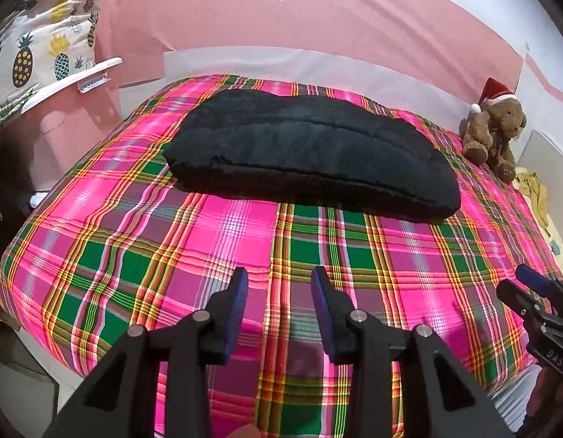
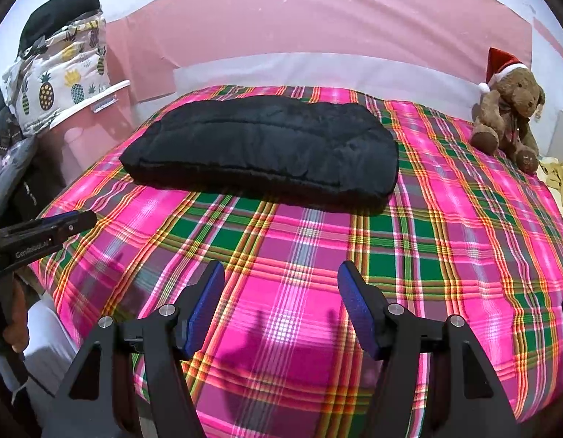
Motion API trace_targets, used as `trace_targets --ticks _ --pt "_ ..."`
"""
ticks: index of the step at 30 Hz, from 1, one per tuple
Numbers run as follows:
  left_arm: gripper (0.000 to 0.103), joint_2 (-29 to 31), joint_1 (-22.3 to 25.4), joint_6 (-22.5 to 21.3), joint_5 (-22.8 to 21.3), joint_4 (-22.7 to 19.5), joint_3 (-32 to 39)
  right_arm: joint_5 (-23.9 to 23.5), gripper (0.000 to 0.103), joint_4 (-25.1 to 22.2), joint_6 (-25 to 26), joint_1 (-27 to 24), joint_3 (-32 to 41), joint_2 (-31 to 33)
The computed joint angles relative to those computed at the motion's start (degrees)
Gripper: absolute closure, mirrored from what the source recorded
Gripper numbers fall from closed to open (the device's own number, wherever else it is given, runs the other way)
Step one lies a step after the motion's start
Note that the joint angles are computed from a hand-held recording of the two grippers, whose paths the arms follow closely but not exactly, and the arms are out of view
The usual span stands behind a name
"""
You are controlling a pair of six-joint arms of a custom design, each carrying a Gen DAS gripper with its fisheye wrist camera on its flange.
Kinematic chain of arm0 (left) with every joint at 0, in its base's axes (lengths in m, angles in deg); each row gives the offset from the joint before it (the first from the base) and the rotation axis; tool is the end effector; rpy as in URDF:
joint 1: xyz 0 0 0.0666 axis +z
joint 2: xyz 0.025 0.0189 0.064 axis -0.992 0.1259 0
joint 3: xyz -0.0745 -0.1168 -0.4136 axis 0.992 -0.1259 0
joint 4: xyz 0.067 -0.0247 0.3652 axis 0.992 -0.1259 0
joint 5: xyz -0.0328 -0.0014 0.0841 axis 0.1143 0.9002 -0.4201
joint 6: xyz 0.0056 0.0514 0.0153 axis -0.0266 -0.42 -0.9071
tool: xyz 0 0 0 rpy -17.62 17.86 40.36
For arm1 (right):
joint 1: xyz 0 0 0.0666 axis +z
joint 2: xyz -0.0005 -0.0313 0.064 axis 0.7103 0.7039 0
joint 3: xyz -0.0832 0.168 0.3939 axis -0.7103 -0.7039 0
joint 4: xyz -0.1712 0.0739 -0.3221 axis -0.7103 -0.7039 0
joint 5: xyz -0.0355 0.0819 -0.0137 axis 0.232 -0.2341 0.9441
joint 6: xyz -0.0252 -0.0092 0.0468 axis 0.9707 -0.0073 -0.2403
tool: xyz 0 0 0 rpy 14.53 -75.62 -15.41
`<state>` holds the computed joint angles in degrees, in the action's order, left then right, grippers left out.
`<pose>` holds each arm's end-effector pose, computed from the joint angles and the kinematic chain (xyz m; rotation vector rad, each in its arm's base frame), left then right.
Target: Fold large clothes
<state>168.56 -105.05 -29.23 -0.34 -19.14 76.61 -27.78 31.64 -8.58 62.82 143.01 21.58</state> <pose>0.4669 -0.1906 0.4856 0.2247 2.3743 -0.2372 0.4237 0.1238 0.5044 0.1429 2.3357 -0.0109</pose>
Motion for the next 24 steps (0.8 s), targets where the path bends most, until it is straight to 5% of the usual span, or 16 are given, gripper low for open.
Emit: trace_targets --ticks 24 --pt "0.066 0.09 -0.56 -1.1 -1.15 -0.12 0.12 0.03 0.038 -0.34 0.18 -0.24 0.08 0.33"
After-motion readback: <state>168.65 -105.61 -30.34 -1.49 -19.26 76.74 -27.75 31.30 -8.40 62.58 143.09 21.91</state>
